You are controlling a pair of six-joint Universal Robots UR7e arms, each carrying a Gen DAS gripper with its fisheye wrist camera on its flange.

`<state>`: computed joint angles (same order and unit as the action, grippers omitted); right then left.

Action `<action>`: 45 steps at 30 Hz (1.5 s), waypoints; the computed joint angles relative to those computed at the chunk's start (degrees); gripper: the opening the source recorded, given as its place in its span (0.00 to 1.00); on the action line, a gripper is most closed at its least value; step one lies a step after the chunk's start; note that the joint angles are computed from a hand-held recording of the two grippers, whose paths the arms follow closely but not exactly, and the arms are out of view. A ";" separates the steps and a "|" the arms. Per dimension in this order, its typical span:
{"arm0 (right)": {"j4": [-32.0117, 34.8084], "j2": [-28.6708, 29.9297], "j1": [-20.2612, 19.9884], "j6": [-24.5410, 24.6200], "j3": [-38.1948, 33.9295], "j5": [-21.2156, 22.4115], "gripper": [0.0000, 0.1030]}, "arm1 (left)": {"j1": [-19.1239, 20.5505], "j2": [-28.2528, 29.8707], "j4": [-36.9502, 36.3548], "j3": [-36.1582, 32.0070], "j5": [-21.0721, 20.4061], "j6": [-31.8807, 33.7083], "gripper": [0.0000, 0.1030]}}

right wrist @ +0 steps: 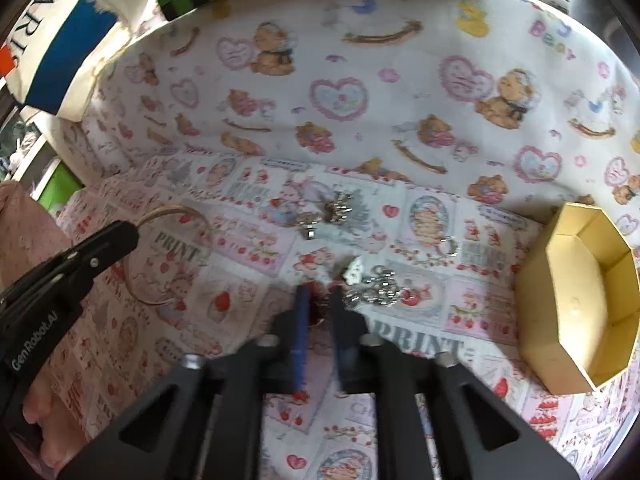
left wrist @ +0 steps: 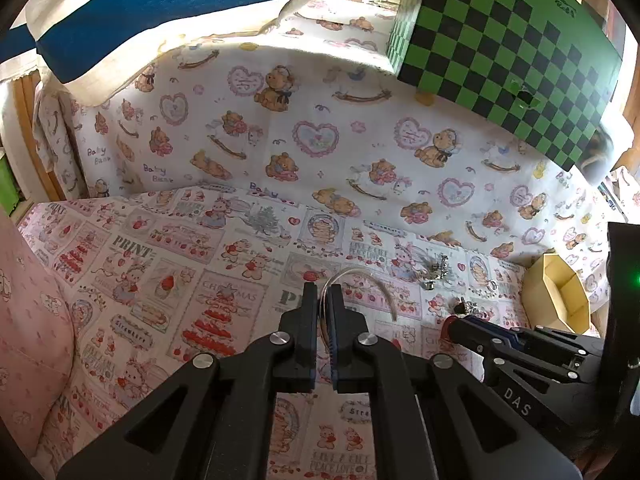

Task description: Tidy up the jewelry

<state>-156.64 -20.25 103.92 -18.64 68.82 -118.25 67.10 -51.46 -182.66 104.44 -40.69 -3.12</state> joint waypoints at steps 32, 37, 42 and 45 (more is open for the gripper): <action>-27.99 -18.80 -5.26 -1.84 25.90 15.22 0.05 | -1.99 2.67 7.50 -1.38 -2.66 6.82 0.57; -27.91 -19.11 -5.35 -1.50 26.19 15.49 0.05 | -2.74 4.65 6.96 -2.15 -0.84 8.52 0.77; -27.93 -18.84 -5.17 -1.47 26.02 14.45 0.05 | -1.77 6.50 11.39 -4.93 -0.12 5.59 0.77; -28.17 -19.00 -5.30 -1.10 26.05 14.11 0.05 | -1.66 7.75 11.06 -5.76 1.39 6.59 0.67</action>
